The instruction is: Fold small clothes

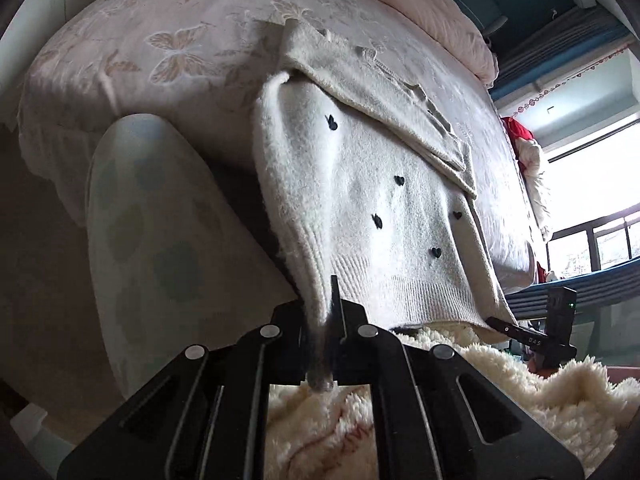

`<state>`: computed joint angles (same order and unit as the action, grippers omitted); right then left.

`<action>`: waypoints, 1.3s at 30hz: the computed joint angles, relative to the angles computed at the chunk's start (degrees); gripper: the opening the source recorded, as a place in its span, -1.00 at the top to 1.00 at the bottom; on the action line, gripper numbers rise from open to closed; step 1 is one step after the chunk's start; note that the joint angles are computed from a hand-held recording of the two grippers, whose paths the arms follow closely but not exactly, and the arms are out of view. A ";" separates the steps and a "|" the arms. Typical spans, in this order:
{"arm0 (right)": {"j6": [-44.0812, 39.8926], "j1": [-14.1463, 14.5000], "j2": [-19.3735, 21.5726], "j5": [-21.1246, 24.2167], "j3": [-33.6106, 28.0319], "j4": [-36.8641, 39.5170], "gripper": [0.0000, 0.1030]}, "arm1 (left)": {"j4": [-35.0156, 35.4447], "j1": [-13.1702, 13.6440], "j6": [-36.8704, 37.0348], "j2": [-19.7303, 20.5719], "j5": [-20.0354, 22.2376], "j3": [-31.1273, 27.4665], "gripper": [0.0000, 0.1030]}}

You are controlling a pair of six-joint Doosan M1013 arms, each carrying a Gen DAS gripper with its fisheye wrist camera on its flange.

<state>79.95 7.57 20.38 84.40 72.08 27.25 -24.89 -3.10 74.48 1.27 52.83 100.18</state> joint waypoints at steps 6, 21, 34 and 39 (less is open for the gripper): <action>0.16 -2.45 3.47 -9.75 -8.49 7.27 0.81 | -2.69 1.39 4.78 3.45 -9.75 -6.95 0.87; 27.57 0.36 22.01 -26.83 -27.69 -2.17 0.38 | 18.87 0.69 -11.23 28.89 -11.97 -30.61 0.65; 21.36 1.57 23.57 -26.25 -30.81 -13.03 -0.43 | 22.60 1.82 -10.46 29.04 -14.20 -29.27 -0.77; 23.31 1.94 29.87 -18.73 -40.70 -13.36 -0.43 | 13.88 2.31 -4.65 33.92 -6.59 -35.93 -0.75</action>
<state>103.25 9.51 50.25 65.67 31.38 13.89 -11.01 -0.80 69.84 35.20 46.24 64.25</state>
